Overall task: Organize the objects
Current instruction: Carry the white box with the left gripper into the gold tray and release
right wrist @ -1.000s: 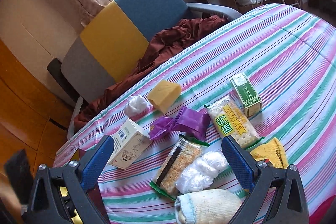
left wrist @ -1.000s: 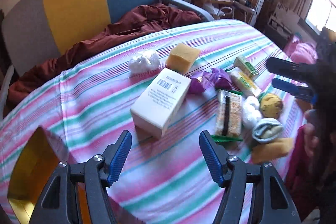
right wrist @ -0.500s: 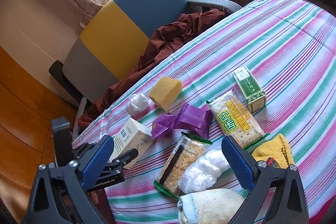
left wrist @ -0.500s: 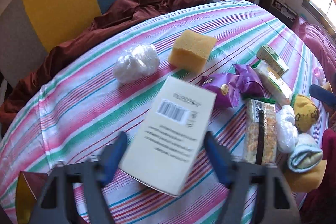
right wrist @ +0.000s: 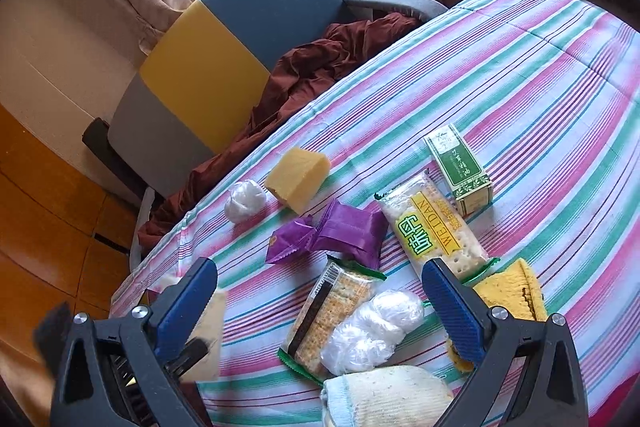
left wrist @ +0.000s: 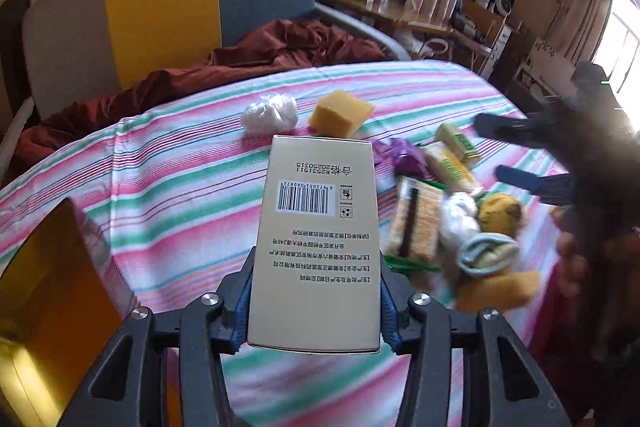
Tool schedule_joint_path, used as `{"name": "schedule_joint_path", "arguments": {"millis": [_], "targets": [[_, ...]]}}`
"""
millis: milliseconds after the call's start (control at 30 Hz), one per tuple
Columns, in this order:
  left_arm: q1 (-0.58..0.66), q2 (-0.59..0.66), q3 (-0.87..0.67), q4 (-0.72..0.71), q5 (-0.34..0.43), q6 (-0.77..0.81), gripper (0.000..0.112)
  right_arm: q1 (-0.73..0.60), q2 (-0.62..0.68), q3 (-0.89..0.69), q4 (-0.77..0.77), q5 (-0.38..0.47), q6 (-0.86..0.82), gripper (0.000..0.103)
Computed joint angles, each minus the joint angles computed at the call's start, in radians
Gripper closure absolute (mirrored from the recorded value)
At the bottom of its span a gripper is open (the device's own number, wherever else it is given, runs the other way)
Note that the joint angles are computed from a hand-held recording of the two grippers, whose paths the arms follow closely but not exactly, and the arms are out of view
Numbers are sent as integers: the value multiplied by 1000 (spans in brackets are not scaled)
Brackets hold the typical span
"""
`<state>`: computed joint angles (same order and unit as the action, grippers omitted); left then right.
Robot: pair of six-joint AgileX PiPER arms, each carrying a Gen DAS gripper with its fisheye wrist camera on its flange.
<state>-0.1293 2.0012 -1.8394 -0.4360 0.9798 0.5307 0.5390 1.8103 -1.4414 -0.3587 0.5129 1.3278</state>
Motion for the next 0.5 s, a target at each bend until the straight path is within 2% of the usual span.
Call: {"name": "schedule_joint_path", "arguments": {"millis": [233, 333, 400, 500], "targets": [[108, -247, 315, -132, -74, 127, 62, 34, 50, -90, 41, 111, -97, 0], [168, -296, 391, -167, -81, 169, 62, 76, 62, -146, 15, 197, -116, 0], [206, -326, 445, -181, -98, 198, 62, 107, 57, -170, -10, 253, -105, 8], [260, -353, 499, -207, -105, 223, 62, 148, 43, -191, -10, 336, -102, 10]]}}
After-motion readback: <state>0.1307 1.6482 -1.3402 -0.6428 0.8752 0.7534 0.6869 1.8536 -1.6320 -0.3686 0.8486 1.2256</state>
